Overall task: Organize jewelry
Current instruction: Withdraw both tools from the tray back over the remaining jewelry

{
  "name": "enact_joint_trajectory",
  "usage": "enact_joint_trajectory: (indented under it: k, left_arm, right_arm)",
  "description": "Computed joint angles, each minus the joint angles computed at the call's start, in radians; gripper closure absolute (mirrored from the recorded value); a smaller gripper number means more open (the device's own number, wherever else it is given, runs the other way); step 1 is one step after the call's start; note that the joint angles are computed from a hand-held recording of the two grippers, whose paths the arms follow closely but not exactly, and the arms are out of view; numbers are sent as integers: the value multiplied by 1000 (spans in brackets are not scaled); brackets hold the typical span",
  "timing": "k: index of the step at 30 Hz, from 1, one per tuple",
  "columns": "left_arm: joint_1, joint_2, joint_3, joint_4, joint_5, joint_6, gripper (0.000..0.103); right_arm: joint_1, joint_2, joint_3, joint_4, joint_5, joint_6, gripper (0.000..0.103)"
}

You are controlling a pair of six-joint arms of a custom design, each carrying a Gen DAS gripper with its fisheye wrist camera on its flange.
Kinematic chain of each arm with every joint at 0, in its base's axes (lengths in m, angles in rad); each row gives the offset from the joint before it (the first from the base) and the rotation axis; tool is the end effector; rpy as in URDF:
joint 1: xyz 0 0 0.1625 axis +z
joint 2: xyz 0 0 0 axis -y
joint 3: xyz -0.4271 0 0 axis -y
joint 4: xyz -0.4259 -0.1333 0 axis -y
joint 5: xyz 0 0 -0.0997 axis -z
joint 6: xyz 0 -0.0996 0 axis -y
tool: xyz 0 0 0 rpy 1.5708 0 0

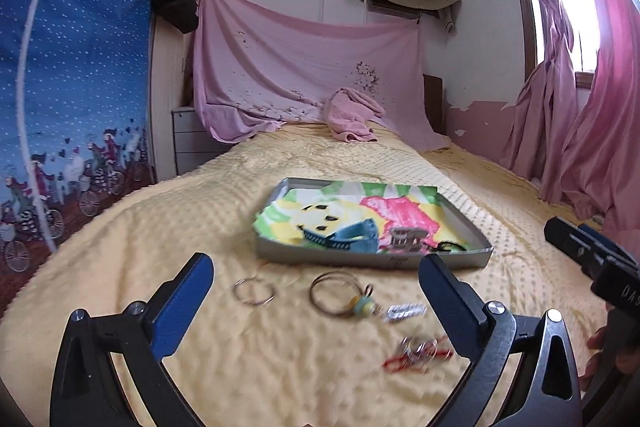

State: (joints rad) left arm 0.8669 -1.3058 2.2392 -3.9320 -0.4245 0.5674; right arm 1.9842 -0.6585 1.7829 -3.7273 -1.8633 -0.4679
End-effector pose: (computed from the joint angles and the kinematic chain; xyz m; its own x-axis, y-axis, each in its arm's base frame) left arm -0.1011 -0.4653 0.3253 -0.7075 -0.2967 -0.6415 0.5602 0.3179 -0.7649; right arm 0.3588 -0.5575 0.0763 -0.7784 -0.3529 0.5192 -0.6243 0.3480 -0.6994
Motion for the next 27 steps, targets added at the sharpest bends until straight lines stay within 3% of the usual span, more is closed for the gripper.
enact_joint_trajectory:
  k: [6, 11, 20, 27]
  left_arm:
    - [-53, -64, 101, -13, 65, -33, 0]
    - [-75, -102, 164, 53, 103, -109, 0]
    - [-53, -151, 205, 301, 84, -317, 0]
    - [-39, -141, 192, 334, 86, -339, 0]
  right_arm:
    - [24, -22, 79, -48, -20, -9, 1]
    - [32, -40, 138, -55, -42, -5, 1]
    - [10, -79, 188, 4, -65, 0, 1]
    - [-2, -71, 168, 21, -62, 0, 1]
